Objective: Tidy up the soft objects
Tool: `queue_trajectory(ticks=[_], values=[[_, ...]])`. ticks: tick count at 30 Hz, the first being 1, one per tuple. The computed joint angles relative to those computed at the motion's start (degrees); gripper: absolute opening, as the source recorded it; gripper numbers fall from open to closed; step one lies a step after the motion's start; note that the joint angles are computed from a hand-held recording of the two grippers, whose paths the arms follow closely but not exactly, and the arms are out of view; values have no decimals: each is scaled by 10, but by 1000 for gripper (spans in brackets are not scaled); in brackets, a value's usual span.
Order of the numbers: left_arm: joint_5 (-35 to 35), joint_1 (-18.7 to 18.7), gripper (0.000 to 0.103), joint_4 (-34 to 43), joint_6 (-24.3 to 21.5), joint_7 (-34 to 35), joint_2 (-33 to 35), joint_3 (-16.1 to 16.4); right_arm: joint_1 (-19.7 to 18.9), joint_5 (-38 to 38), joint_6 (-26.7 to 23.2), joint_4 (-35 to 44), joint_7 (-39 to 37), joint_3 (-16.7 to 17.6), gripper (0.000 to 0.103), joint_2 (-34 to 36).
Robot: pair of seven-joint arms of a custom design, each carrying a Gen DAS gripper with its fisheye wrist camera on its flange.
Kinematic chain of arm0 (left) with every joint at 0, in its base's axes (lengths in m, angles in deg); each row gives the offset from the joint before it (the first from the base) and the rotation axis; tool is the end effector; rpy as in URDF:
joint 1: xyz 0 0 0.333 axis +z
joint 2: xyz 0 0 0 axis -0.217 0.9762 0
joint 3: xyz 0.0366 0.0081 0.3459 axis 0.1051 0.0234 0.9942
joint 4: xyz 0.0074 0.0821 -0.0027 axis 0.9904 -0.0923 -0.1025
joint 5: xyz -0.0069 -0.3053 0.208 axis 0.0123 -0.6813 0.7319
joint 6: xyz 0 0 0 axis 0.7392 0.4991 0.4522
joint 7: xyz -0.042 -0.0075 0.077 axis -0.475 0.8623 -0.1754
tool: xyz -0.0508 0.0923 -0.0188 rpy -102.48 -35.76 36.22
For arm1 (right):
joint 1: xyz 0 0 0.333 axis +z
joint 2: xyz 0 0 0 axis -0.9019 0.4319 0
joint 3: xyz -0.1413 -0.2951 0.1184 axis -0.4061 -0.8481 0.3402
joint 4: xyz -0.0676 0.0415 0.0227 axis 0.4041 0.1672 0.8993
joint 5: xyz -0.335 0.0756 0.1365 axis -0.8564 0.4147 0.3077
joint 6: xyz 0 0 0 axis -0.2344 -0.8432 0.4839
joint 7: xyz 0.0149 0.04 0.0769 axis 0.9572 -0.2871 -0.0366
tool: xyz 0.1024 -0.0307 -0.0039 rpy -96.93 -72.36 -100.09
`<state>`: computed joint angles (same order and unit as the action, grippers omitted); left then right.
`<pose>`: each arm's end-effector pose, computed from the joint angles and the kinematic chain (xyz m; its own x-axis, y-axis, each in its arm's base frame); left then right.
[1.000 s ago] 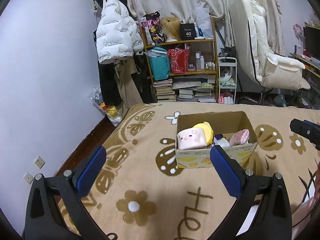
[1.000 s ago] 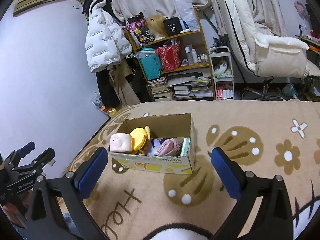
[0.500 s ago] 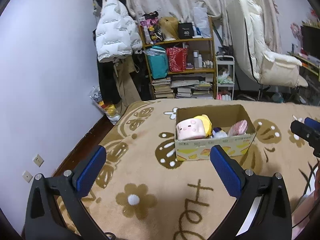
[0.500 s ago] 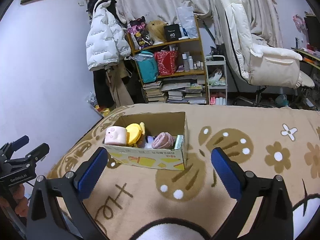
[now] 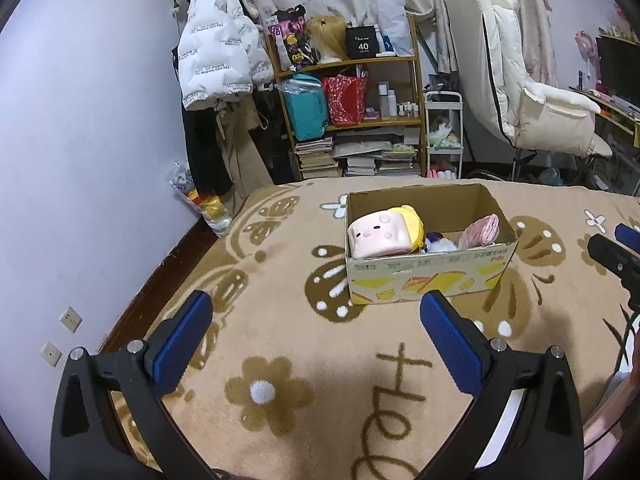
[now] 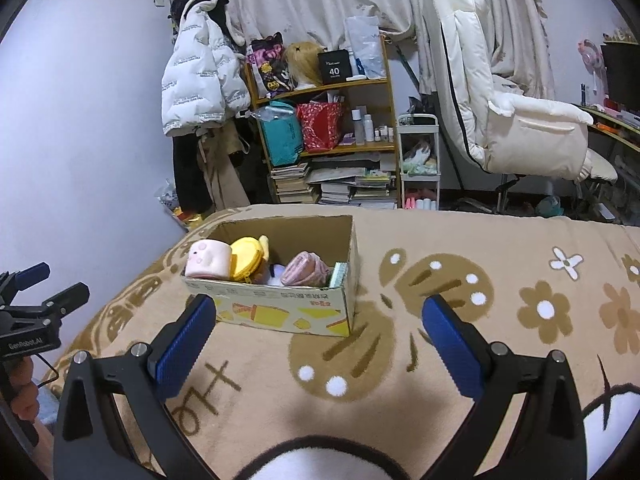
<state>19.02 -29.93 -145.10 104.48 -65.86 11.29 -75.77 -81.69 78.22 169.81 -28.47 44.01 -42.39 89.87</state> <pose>0.6156 -0.2492 0.4855 0.1338 -0.9745 -0.1802 -0.5970 0.0658 -0.7995 0.6400 0.1066 0.4894 0.2005 -0.9638 -0.1757 -0.5475 0.0385 -0.8359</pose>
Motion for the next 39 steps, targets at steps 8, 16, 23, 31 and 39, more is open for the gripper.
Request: queue_trajectory(ticks=[8, 16, 23, 31, 39], values=[[1, -3, 103, 3, -5, 3, 4, 1, -8, 9, -6, 7, -8, 6, 103, 15], [-9, -2, 103, 7, -3, 14, 9, 2, -13, 15, -8, 11, -15, 11, 103, 22], [-6, -5, 103, 7, -3, 15, 9, 4, -16, 15, -6, 10, -18, 13, 103, 25], [-11, -3, 103, 7, 1, 15, 10, 3, -13, 16, -8, 11, -17, 10, 103, 23], [-18, -8, 103, 11, -3, 19, 13, 3, -10, 18, -8, 10, -16, 8, 103, 22]])
